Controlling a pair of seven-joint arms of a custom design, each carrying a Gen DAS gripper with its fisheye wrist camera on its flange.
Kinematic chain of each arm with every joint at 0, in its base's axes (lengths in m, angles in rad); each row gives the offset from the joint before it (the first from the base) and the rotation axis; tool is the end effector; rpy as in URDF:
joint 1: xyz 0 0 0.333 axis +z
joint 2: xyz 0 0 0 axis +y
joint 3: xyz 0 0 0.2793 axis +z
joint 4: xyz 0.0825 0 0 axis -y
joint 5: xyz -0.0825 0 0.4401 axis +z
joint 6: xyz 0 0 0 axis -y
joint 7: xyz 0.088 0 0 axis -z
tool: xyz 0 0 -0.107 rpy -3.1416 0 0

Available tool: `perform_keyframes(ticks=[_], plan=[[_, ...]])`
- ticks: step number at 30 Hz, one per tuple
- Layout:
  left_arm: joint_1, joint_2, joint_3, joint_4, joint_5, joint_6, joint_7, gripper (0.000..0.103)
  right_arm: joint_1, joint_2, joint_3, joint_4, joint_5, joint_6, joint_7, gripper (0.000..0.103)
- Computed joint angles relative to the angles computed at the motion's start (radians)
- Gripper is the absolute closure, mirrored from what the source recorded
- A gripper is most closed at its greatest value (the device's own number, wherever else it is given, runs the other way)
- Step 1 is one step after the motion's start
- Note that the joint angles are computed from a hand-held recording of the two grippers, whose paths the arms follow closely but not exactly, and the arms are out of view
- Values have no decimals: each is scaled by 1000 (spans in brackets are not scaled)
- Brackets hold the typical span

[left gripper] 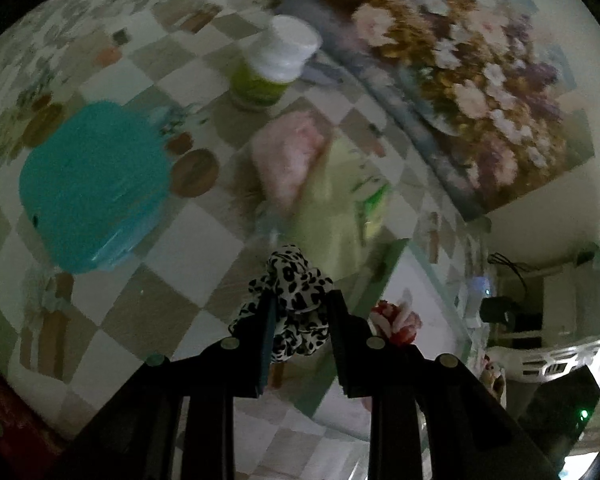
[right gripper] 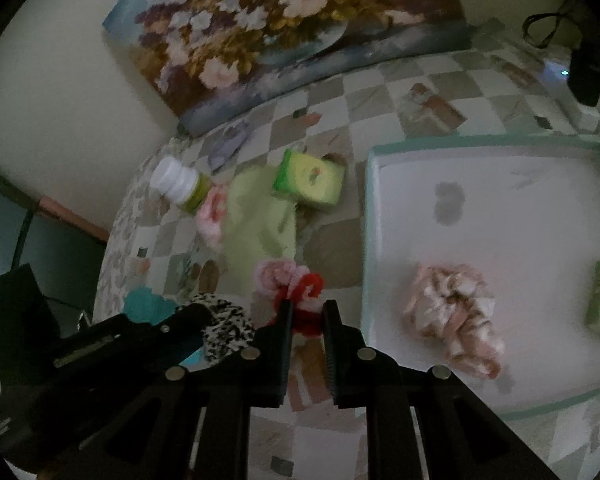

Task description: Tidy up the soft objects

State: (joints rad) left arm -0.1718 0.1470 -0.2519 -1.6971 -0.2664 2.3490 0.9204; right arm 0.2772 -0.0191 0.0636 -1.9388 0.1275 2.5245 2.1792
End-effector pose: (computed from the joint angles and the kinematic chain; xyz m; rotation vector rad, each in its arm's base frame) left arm 0.6369 -0.2823 0.5105 2.3924 -1.6253 0.8245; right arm 0.6150 0.2170 0.5028 -1.4538 2.0745 -0.1148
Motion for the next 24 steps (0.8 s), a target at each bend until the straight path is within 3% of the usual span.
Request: perform_keyframes(ticks=[8, 15, 24], plan=[[-22, 56, -38, 83, 2, 49, 128, 76, -39, -84, -29, -93, -161, 21, 205, 87], [-40, 110, -81, 157, -35, 50, 280, 76, -75, -167, -65, -204, -172, 44, 332, 87], [-97, 196, -99, 263, 45, 30, 363, 76, -139, -256, -74, -298, -321, -14, 520, 87]])
